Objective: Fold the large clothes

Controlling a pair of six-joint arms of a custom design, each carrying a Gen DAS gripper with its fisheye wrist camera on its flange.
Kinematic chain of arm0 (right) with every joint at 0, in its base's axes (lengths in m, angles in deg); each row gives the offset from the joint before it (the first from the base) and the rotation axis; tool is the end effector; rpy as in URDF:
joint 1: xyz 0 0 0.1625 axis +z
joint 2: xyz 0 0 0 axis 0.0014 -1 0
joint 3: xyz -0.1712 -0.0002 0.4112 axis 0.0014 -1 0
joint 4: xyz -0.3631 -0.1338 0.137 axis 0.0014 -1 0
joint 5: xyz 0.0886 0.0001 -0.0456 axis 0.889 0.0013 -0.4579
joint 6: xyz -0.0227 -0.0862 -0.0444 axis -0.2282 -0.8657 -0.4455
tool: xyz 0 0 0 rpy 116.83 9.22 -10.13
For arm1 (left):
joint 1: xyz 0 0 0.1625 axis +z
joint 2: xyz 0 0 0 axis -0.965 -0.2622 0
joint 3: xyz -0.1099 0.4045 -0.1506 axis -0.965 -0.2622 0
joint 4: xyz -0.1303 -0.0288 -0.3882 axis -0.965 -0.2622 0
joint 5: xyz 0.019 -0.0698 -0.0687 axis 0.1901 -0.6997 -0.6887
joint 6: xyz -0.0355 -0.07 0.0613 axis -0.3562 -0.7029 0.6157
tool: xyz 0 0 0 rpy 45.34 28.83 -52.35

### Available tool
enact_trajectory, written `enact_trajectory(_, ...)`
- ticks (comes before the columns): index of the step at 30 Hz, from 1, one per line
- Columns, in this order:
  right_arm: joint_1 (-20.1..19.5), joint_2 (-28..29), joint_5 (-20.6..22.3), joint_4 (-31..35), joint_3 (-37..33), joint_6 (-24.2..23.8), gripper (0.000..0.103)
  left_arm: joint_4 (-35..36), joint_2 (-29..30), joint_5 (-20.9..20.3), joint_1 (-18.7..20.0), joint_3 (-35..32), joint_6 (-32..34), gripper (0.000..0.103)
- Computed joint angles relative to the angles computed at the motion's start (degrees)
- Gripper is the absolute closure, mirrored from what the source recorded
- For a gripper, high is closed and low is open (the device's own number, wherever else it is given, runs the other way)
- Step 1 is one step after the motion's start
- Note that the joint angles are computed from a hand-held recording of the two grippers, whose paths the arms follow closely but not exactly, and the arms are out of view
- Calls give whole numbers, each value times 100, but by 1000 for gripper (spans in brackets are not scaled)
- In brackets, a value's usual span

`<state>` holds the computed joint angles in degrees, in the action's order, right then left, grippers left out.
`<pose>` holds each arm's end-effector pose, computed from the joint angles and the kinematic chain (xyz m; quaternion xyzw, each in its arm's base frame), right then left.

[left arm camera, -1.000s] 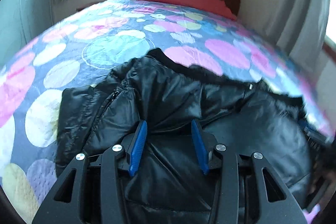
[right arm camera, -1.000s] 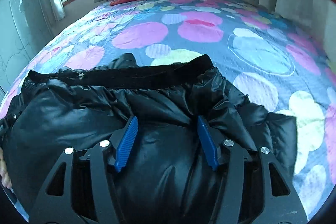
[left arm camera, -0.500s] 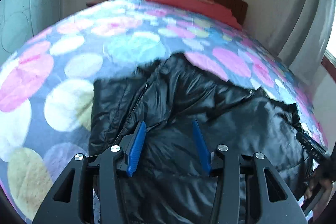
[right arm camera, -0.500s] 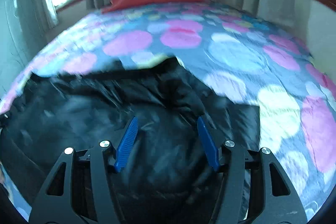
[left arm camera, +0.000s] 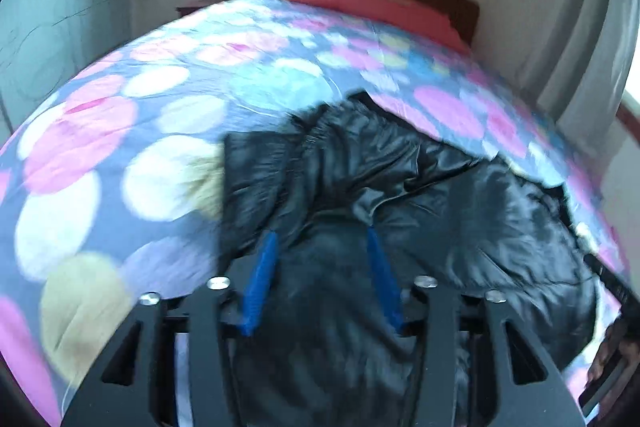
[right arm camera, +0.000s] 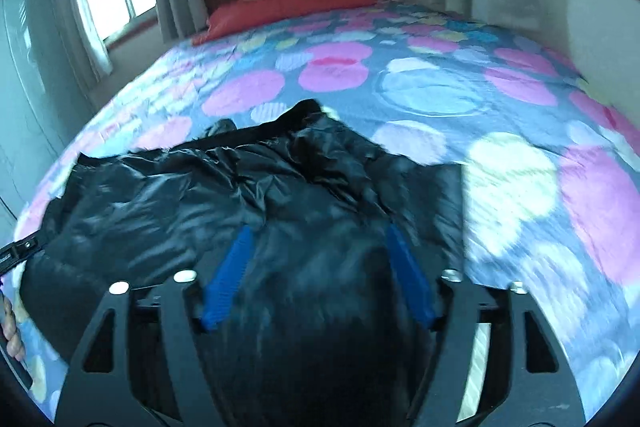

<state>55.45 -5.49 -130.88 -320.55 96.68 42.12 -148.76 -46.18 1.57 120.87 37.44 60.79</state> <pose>-0.1199 -0.3771 0.2965 -0.1063 -0.7762 0.4912 0.3808 -0.2718 -0.5534 -0.0638 0.2563 0.9076 -0.2778 0.1827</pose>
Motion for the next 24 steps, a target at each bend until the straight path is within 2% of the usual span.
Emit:
enact_trajectory(1,-143,-97,167,-168,249,88,24,-257,-130,30,-20,270,-168,33)
enact_trajectory(3,-447,-281,393,-174,598,307,23,-623,-339,5,4,742,-613,29)
enact_trajectory(5,-802,-448,770,-51,846,552,23,-671,-471,-265,135,1022,-1088,29)
enact_trajectory(6,-1056,-523,1051,14,982,714,23,-592,-497,-384,207,1054,-1272,26)
enact_trajectory(8,-1275,-557,1295,155,1044,868,23,-399,-466,-559,341,1042,-1689,24)
enact_trajectory(10,-1567,-605,1770,336,1086,1099,22,-711,-345,-929,498,999,-1900,21)
enact_trajectory(12,-1857,-610,2371,454,1100,1342,22,-954,-230,-1022,532,911,-1936,21)
enact_trajectory(13,-1886,-580,2464,425,1089,1420,22,-1008,-193,-1115,563,859,-1924,21)
enact_trajectory(14,-1892,-565,2517,407,1077,1462,30,-1044,-159,-1212,598,798,-1914,22)
enact_trajectory(15,-1906,-560,2622,434,1061,1487,42,-1015,-125,-1224,615,728,-1971,39)
enact_trajectory(16,-1946,-622,2767,593,1051,1492,51,-991,-103,-1472,688,664,-1982,51)
enact_trajectory(17,-1946,-665,2815,699,1040,1559,59,-965,-95,-1504,698,643,-2102,52)
enact_trajectory(20,-1960,-780,2885,697,1107,1501,73,-1057,-110,-1359,586,716,-2081,63)
enact_trajectory(22,-2092,-907,3105,764,1213,1437,76,-1147,-155,-1319,540,827,-2019,70)
enact_trajectory(24,-2259,-1018,3299,787,1346,1343,77,-1190,-261,-1297,504,997,-2079,72)
